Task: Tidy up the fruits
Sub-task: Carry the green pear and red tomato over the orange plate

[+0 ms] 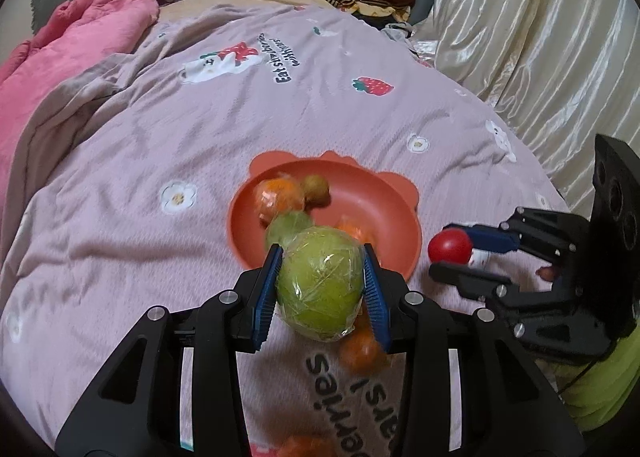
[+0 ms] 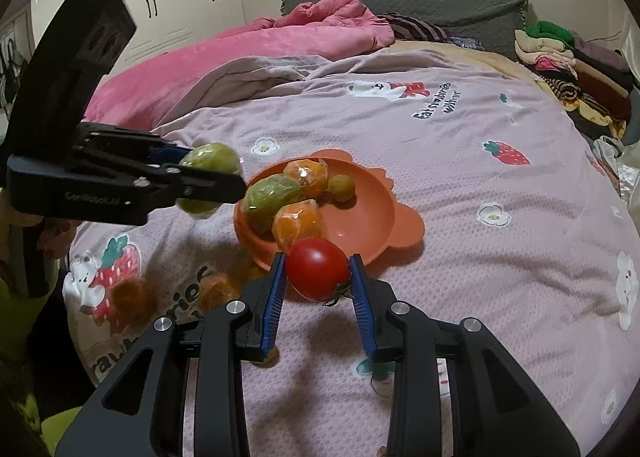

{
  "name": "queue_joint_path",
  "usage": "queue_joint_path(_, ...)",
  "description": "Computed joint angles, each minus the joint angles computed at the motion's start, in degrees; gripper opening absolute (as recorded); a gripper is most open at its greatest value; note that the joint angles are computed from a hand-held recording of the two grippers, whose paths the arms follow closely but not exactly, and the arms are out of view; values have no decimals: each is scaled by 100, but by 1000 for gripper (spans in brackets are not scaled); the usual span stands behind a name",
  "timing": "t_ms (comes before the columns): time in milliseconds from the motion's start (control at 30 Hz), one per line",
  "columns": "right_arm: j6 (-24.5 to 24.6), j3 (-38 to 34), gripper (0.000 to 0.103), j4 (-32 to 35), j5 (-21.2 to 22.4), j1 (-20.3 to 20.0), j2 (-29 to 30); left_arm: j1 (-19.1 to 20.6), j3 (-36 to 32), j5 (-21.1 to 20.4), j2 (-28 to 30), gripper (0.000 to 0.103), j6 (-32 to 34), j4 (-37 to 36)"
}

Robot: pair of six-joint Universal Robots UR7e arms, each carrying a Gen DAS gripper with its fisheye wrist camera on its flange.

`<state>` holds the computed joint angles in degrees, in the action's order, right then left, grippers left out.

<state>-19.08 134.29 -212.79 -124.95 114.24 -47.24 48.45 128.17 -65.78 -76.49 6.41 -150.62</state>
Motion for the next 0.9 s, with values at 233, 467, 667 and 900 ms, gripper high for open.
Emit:
queue_joint_path(233,-71,-75,31,6,110,-94,48,108,-449,30,501,31,2,63)
queue_joint_path(467,-97,-133,31,44,257,-166,97,223,-765,-66,858,31,14,198)
queue_joint_path(667,-133,-211,31,92,257,-183,158,282,-959,-163,1064,31,49,285)
queue_joint_path(900,-201,-312,31,143,151,-177,215,305,-1117,-110,1263,31,51,337)
